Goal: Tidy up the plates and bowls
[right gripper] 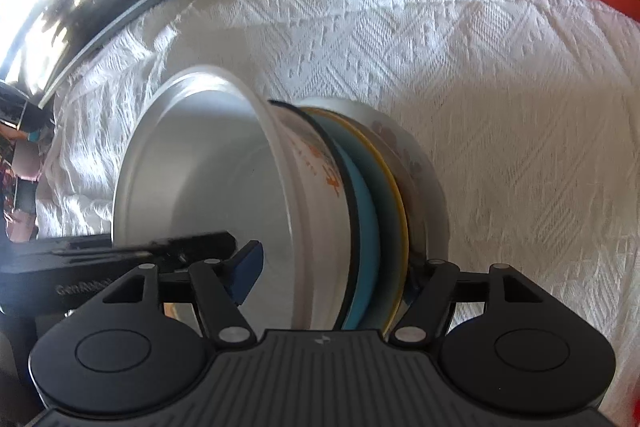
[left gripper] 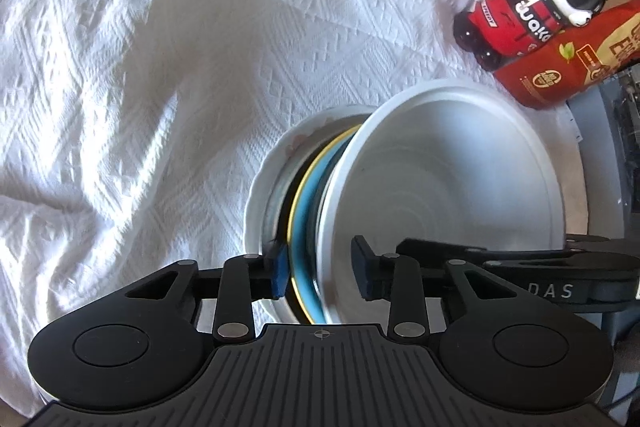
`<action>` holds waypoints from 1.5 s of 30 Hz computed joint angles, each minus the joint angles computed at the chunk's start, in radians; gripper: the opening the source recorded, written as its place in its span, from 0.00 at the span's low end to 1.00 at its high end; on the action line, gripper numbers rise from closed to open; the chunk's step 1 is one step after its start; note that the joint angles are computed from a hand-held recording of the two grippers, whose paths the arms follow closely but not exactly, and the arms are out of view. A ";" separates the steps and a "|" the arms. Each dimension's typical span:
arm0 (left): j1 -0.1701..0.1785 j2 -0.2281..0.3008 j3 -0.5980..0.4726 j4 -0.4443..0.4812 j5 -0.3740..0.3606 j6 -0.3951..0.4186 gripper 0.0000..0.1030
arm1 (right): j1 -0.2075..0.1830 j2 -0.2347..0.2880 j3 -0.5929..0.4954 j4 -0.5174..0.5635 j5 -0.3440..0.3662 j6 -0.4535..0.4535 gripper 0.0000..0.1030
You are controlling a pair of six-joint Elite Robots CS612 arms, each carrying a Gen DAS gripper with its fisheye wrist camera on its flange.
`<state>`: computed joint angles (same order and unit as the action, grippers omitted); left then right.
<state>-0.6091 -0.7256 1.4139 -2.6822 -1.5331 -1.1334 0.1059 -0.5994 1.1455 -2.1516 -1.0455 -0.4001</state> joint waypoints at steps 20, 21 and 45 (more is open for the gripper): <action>-0.015 -0.048 0.051 -0.160 0.086 0.061 0.27 | 0.002 -0.122 0.219 -0.544 -0.038 -0.113 0.64; -0.016 -0.049 0.052 -0.160 0.095 0.052 0.26 | 0.006 -0.122 0.236 -0.607 -0.061 -0.119 0.64; -0.021 -0.050 0.098 -0.270 0.112 -0.062 0.24 | -0.005 -0.107 0.278 -0.734 -0.055 0.029 0.39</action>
<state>-0.6302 -0.7759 1.5114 -2.9526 -1.4214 -1.1950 0.1009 -0.7068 1.4238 -2.8857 -1.1005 -0.3706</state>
